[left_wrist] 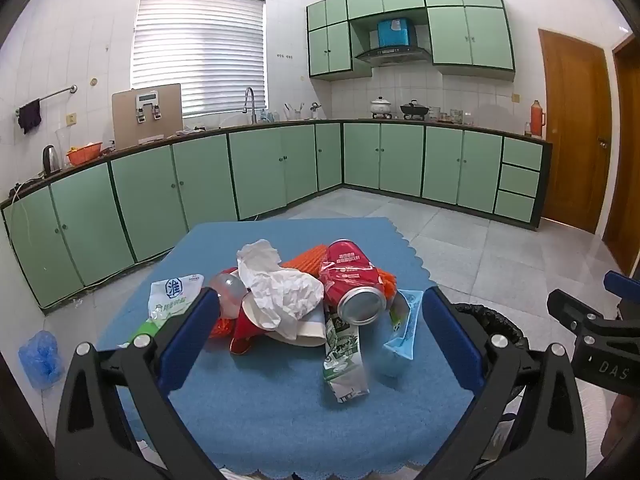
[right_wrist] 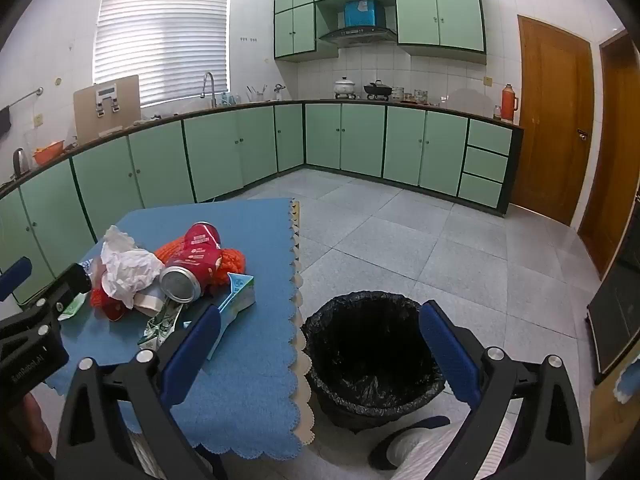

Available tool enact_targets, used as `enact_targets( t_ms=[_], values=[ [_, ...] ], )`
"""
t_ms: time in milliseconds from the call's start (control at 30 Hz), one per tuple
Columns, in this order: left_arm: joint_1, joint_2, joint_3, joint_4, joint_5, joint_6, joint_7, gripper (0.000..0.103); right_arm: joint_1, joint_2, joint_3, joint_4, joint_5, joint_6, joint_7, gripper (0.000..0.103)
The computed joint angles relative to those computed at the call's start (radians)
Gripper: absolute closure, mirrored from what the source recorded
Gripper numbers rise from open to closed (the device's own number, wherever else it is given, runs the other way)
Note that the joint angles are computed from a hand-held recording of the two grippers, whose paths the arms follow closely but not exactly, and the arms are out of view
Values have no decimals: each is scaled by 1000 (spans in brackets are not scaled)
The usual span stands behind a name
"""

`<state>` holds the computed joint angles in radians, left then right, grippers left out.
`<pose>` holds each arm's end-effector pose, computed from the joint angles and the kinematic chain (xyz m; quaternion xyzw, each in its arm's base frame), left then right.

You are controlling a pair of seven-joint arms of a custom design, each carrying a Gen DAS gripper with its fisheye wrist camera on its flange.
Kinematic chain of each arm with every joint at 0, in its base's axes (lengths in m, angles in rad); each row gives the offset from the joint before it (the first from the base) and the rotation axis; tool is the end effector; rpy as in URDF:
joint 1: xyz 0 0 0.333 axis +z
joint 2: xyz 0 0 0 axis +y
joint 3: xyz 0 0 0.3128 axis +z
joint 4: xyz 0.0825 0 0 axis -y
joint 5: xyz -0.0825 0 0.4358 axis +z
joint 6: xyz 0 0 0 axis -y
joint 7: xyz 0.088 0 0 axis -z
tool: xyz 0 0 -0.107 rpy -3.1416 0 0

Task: Collect trash

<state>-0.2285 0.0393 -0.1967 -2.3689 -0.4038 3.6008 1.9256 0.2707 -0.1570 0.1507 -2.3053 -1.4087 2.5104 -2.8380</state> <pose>0.5419 -0.1902 0.4093 -0.4974 0.6704 -0.4230 0.3524 0.5070 0.2367 0.4104 -0.4898 0.7170 -0.4010 0.2921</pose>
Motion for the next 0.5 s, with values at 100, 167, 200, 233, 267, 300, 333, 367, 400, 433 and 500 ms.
enact_targets(
  t_ms=[100,167,200,233,267,300,333,367,400,433,500],
  values=[
    [1,0,0,-1,5,0,-3,5,0,0,0,0,3,0,-3,6],
    [3,-2,0,-2,13,-1,-11,5,0,0,-1,0,3,1,-2,6],
    [4,-3,1,-3,20,-2,-17,5,0,1,-1,0,3,1,-3,6],
    [6,-3,1,-4,24,-2,-21,5,0,1,-1,1,4,1,-4,6],
    [6,-3,1,-3,23,-1,-19,5,0,0,0,0,0,-1,1,6],
    [-2,2,-1,2,-13,4,13,5,0,-1,0,-1,0,-1,1,6],
    [-2,3,-1,2,-13,4,13,5,0,-2,-1,-1,0,1,1,6],
    [-2,3,-1,3,-11,4,12,5,-1,-2,-2,-2,1,2,1,6],
    [-2,4,-1,3,-9,4,9,5,-1,-2,-2,-2,2,4,1,6],
    [-3,5,-1,4,-9,4,10,5,-2,-3,-2,-2,2,5,1,6],
    [-4,3,0,2,-12,7,12,5,-4,-3,-3,-1,2,7,-3,6]
  ],
)
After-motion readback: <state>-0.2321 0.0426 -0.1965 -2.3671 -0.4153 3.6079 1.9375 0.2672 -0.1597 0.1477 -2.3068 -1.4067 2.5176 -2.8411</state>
